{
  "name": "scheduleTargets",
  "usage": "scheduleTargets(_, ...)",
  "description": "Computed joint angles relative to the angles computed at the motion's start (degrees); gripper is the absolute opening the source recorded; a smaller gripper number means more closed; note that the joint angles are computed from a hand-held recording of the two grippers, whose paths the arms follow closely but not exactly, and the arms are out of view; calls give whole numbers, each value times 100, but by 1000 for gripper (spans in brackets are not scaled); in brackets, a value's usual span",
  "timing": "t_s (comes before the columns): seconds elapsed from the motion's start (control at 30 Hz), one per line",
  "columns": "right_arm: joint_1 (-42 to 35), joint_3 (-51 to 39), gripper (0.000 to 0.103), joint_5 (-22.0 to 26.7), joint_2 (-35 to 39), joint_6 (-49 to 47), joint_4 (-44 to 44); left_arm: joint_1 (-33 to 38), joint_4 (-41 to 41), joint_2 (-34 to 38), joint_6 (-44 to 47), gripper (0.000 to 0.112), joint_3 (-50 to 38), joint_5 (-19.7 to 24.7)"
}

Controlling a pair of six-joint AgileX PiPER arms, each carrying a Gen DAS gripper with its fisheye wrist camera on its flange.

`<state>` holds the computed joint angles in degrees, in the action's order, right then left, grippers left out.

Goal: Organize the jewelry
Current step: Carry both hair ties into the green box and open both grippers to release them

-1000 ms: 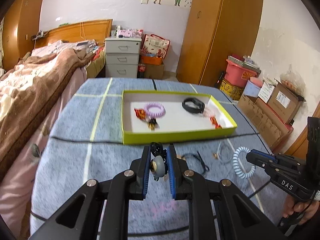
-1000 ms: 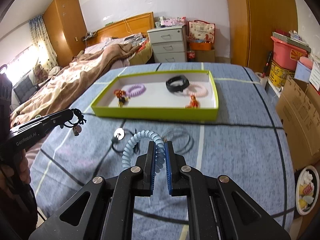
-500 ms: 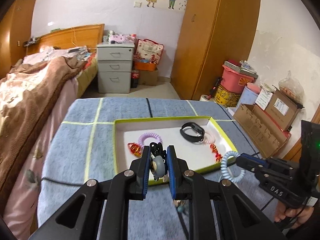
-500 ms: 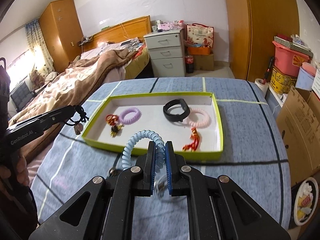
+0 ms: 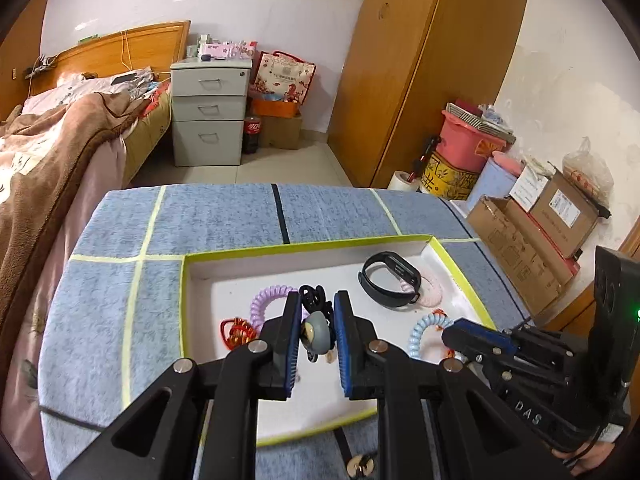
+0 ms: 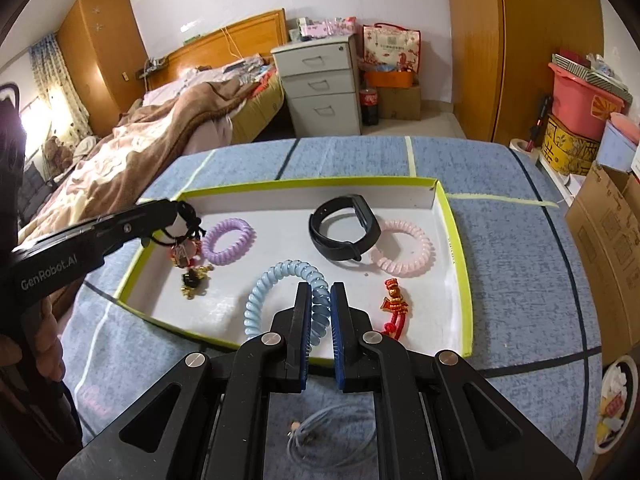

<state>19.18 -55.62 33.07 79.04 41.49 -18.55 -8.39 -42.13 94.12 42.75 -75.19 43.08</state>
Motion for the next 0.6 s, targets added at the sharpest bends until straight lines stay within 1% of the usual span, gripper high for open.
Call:
scheduleTargets(0.2, -81, -96, 10, 10, 243, -146, 87, -276, 227, 375, -245, 17, -275, -52)
scheduleTargets(0.3, -84, -100, 10, 15, 306, -187, 80, -350, 139, 517, -128, 17, -327, -113)
scheduleTargets(0.37, -55, -126, 10, 50, 368, -154, 70, -383, 126, 672, -110, 17, -457, 54)
scheduleTargets(0.47, -25, -116, 10, 49, 402, -149, 52, -575, 534, 679, -352, 17, -389, -217)
scheduleTargets(0.57, 31, -145, 10, 138, 452, 7, -149, -599, 669, 757, -506, 17, -451, -132)
scheduleTargets(0.6, 46, -146, 10, 152, 465, 58, -213, -626, 774, 747, -599, 17, -441, -175)
